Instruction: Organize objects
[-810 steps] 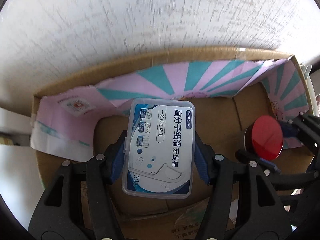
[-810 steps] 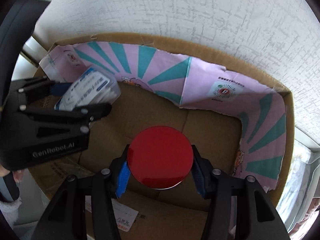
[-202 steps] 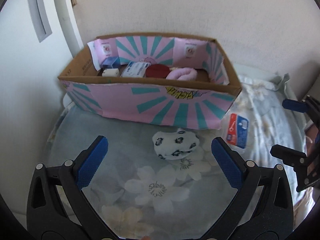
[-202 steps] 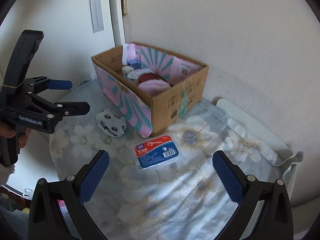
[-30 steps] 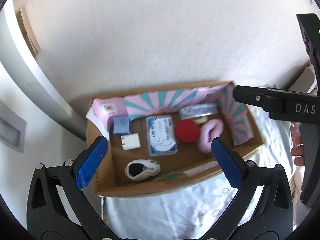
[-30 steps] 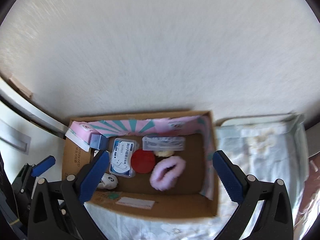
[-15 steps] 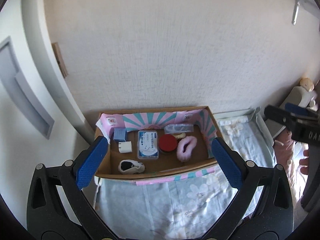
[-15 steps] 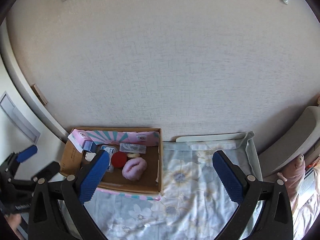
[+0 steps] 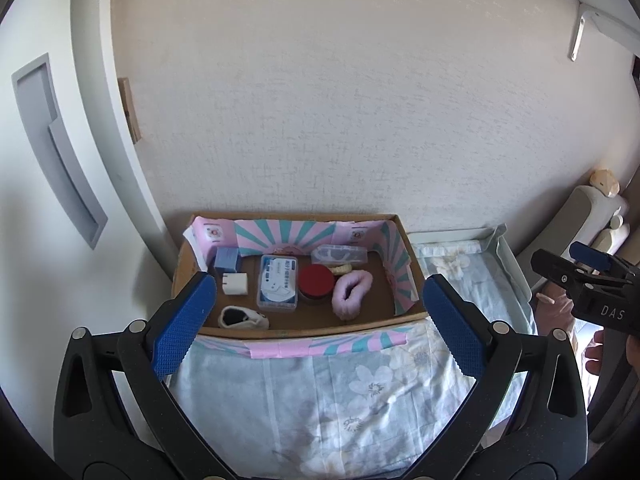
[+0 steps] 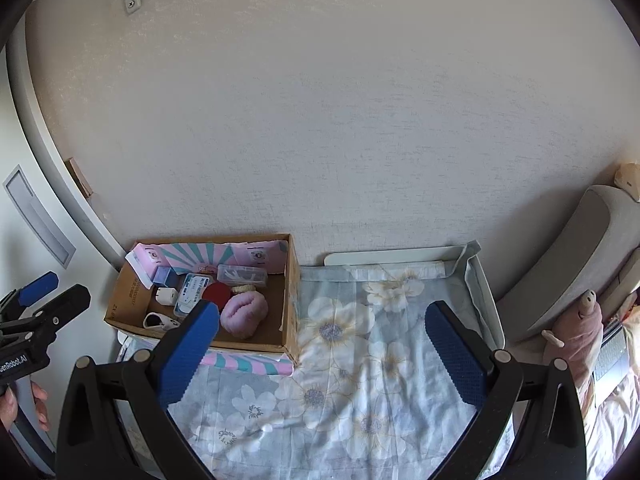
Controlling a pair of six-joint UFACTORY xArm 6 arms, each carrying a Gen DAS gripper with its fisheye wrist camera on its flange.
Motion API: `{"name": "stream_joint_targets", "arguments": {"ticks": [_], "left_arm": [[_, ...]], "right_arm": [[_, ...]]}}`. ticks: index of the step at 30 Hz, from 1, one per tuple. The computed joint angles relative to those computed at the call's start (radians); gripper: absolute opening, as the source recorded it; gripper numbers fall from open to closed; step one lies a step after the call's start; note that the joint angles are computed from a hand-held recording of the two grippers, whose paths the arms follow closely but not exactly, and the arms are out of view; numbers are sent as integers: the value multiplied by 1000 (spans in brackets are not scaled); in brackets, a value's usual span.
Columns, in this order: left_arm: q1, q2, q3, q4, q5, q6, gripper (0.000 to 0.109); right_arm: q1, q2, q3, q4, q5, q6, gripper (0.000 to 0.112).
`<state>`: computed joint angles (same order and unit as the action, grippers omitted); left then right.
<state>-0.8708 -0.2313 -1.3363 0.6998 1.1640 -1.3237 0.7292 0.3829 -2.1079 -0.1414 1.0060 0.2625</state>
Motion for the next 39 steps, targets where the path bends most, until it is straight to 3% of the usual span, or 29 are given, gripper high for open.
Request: {"name": "stream_joint_targets", "arguments": {"ticks": [39], "left_arm": [[-20,29,-21,27,30,-36,103]], "right_arm": [[-8,-29,54,-21,-41,-3,103]]}}
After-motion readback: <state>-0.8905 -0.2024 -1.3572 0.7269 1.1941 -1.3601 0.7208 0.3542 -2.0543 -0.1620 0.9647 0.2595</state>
